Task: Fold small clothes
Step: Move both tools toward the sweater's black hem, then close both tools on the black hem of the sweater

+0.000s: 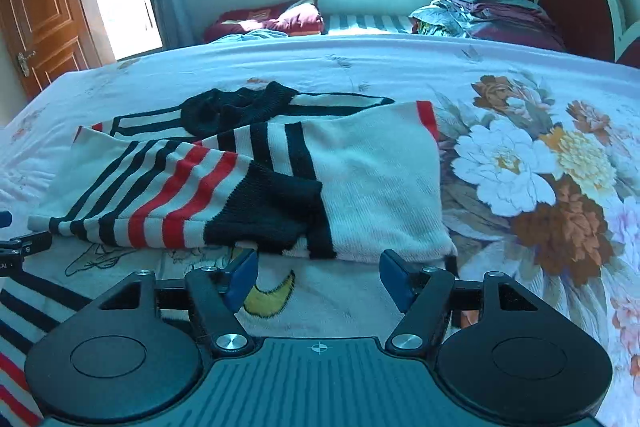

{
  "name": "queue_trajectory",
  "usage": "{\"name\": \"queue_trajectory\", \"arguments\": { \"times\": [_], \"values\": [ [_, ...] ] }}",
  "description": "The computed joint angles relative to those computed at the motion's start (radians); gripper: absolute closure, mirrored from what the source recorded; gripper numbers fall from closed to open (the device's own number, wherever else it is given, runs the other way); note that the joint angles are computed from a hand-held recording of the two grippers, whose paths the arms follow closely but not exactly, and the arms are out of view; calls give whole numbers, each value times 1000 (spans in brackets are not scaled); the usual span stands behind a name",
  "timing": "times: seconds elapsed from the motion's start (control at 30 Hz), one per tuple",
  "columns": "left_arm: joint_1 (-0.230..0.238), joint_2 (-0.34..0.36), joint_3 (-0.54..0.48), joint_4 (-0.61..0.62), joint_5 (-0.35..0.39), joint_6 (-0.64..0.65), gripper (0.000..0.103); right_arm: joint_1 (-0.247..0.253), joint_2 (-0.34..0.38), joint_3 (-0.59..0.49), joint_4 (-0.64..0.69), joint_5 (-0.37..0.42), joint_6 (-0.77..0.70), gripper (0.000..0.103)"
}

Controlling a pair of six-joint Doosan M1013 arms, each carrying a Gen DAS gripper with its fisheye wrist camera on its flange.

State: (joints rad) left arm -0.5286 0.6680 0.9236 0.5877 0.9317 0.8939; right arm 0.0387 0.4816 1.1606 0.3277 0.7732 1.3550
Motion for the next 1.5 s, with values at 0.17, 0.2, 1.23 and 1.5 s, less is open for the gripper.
{"name": "queue_trajectory", "arguments": {
  "times": [0.17, 0.2, 1.23, 1.5],
  "values": [
    [-10, -84, 124, -40, -9, -8, 13, -68, -67, 102, 161, 22, -60, 36],
    [-12, -100, 148, -46, -6, -15, 17, -78, -77, 118, 177, 26, -65, 36],
    [-22, -399, 630, -559, -417, -195, 60, -237, -322, 533, 674, 265, -293, 58],
    [0, -381, 637, -712, -502, -126, 72, -261, -275, 524, 790, 293, -220, 80]
  ]
}}
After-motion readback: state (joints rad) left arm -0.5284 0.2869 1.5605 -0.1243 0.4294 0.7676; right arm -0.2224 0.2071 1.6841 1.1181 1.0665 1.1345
